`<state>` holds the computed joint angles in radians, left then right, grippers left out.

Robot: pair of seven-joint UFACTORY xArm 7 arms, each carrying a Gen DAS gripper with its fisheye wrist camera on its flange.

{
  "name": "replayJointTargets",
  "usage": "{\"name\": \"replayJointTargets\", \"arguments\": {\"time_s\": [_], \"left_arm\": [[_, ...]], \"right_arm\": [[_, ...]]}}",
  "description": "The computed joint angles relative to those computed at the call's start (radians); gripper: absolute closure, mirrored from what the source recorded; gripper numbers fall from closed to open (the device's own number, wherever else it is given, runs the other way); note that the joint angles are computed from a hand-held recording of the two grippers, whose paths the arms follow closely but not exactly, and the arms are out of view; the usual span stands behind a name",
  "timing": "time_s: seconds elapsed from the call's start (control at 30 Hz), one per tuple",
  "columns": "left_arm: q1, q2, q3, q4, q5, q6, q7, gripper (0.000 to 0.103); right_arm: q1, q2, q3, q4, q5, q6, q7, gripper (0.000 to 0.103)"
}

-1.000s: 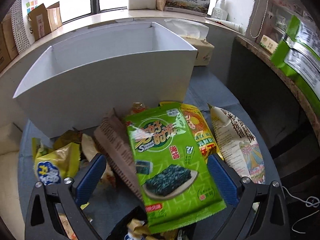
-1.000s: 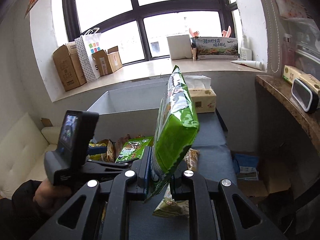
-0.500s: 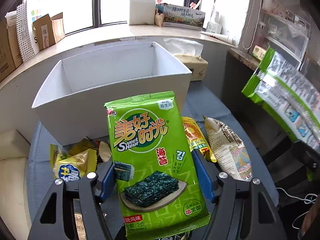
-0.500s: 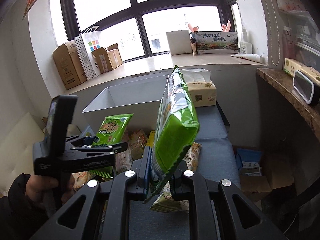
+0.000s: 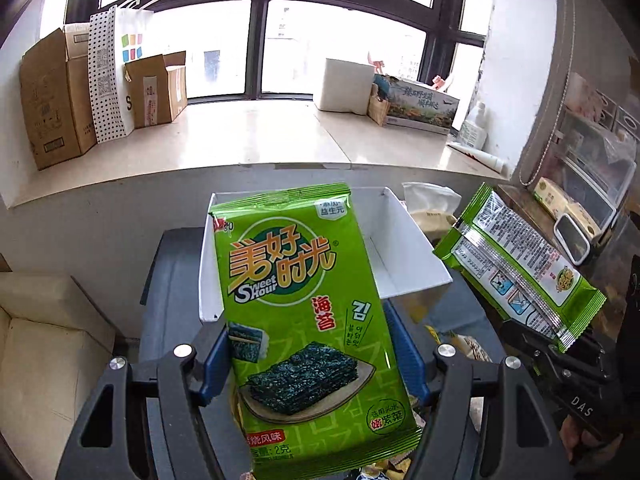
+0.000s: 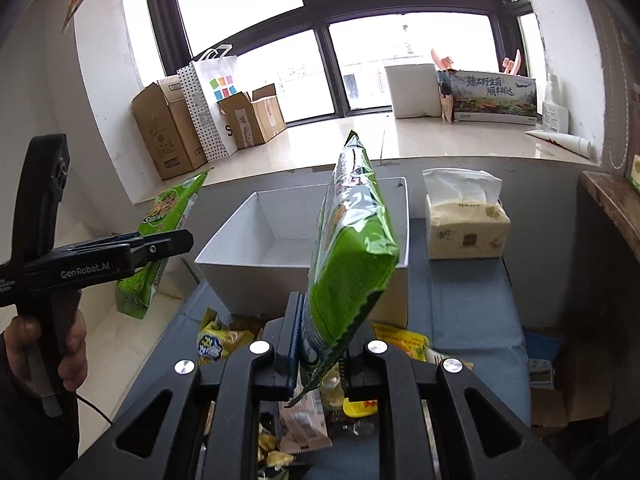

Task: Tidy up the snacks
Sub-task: 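Carry both green packs over the white box and open both tools to drop them, then grasp the long printed bread bag with the right tool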

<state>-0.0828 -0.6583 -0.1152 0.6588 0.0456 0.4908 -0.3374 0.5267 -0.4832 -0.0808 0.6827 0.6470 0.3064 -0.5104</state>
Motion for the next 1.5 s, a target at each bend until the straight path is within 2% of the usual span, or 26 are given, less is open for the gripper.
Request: {"name": "replayJointTargets", "arguments": {"time_s": [0.07,0.13,0.3,0.37,0.43,0.5,0.53,0.57,0.6,0.63,0.67,0.73,0.9,1.13,1.17,1.3,1.4,1.5], "left_arm": [[0.032,0.058,0.0,0.051,0.029,-0.024,0.009,0.029],[0.074,0.137,-0.013,0.106,0.068,-0.033,-0.002,0.029],[0.107,0.327,-0.014,0.218,0.146,-0.05,-0.01,0.029],[0.102,0.383,-0.002,0.245,0.159,-0.055,-0.015,0.029],[0.072,0.417,0.033,0.256,0.114,-0.073,0.02,0.028],[0.066,0.444,0.044,0.264,0.103,-0.085,0.022,0.026],[0.063,0.456,0.05,0.269,0.094,-0.085,0.026,0.019],[0.061,0.462,0.053,0.272,0.091,-0.083,0.024,0.015],[0.058,0.468,0.058,0.271,0.083,-0.087,0.03,0.005],[0.057,0.468,0.063,0.266,0.076,-0.094,0.036,0.001],[0.059,0.464,0.065,0.259,0.078,-0.101,0.036,0.001],[0.056,0.445,0.074,0.235,0.064,-0.112,0.052,0.0],[0.067,0.395,0.072,0.189,0.059,-0.135,0.064,0.0],[0.072,0.316,0.059,0.137,0.064,-0.13,0.055,0.0],[0.069,0.289,0.059,0.116,0.062,-0.135,0.061,0.0],[0.07,0.134,0.039,-0.004,0.063,-0.161,0.053,0.0],[0.018,-0.017,0.063,-0.109,0.012,-0.156,0.083,0.0],[0.022,-0.191,0.047,-0.222,-0.02,-0.144,0.053,0.0]], "right_arm": [[0.032,0.095,-0.025,0.09,0.027,-0.009,-0.038,0.087],[-0.017,0.204,0.014,0.195,-0.004,0.016,0.005,0.087],[-0.103,0.411,0.092,0.388,-0.079,0.021,0.081,0.087],[-0.136,0.473,0.115,0.45,-0.126,0.057,0.125,0.087],[-0.162,0.52,0.135,0.487,-0.2,0.061,0.199,0.087],[-0.186,0.554,0.157,0.518,-0.221,0.069,0.208,0.084],[-0.201,0.571,0.17,0.539,-0.214,0.091,0.196,0.078],[-0.211,0.585,0.179,0.556,-0.232,0.104,0.21,0.045],[-0.215,0.592,0.181,0.559,-0.288,0.098,0.259,0.014],[-0.217,0.592,0.182,0.552,-0.341,0.077,0.304,0.004],[-0.228,0.582,0.191,0.532,-0.352,0.039,0.31,0.002],[-0.254,0.559,0.211,0.5,-0.327,-0.004,0.282,0.002],[-0.284,0.505,0.224,0.465,-0.201,0.005,0.202,0.0],[-0.265,0.458,0.217,0.428,-0.24,0.014,0.208,0.0],[-0.261,0.444,0.215,0.415,-0.24,0.009,0.202,0.0],[-0.218,0.344,0.183,0.327,-0.097,-0.004,0.043,0.0],[-0.16,0.227,0.142,0.204,-0.013,-0.069,-0.05,0.0],[-0.082,0.09,0.062,0.082,0.057,-0.077,-0.106,0.0]]}}
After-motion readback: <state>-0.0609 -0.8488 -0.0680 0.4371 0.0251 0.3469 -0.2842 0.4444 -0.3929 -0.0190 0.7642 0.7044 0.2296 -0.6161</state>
